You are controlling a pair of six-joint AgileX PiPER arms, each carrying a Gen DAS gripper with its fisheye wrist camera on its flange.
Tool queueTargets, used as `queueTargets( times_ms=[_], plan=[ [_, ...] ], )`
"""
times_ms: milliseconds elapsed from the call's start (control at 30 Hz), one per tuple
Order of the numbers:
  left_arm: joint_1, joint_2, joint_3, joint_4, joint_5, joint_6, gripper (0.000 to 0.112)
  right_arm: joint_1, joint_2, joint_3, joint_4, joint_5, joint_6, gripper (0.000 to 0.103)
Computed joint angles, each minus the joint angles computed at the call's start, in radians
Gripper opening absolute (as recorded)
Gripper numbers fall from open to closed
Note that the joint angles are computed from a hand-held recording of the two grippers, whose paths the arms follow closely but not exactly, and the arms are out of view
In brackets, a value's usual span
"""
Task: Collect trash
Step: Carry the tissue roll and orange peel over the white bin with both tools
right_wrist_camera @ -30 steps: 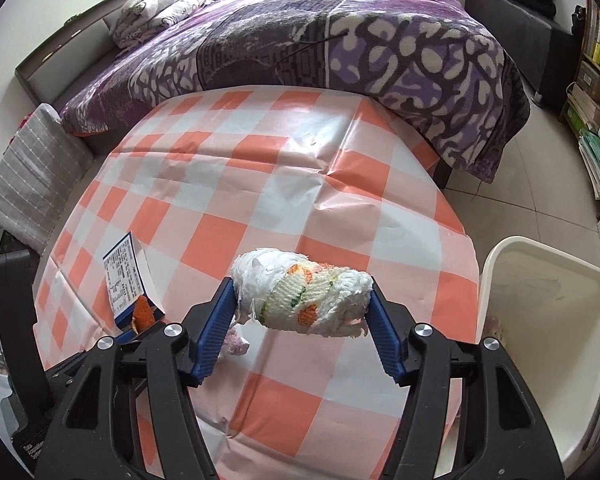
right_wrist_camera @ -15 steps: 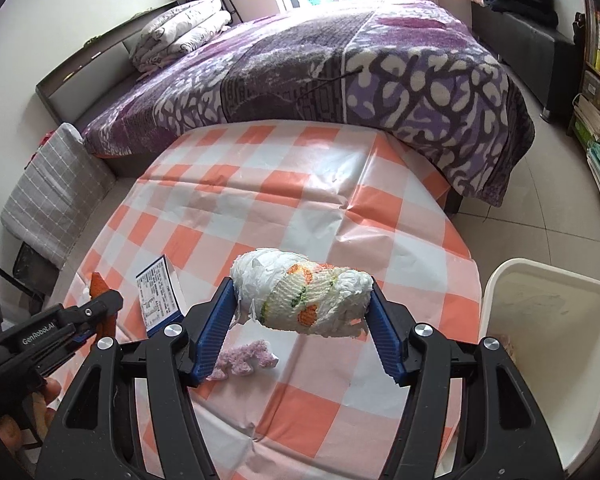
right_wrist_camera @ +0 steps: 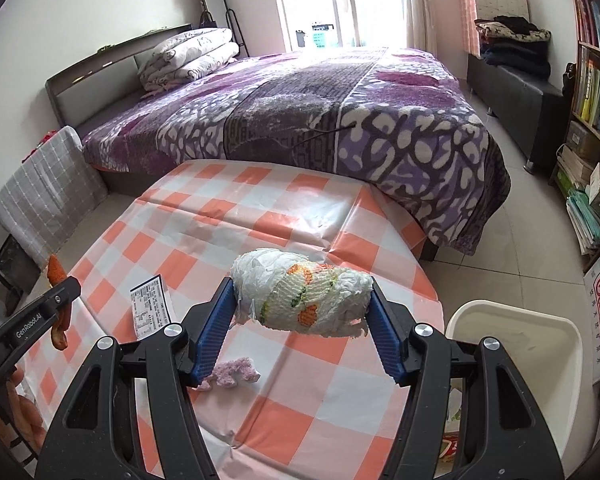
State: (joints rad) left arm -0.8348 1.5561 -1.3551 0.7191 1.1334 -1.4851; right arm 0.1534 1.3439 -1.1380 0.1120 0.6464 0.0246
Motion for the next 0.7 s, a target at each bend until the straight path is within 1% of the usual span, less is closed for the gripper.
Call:
queueTargets(
  times_ms=[300, 700],
  plan=[
    [-0.045, 0.043, -0.059, -0.002, 0.033, 0.005, 0.023, -0.072, -0.027, 0.005, 0.071, 0.020, -0.083, 0.061],
    [-0.111, 0.140, -0.199, -0.004, 0.078, 0.040, 0.023, -0.197, -0.043, 0.007, 0.160, 0.059, -0.199, 0.061]
  ],
)
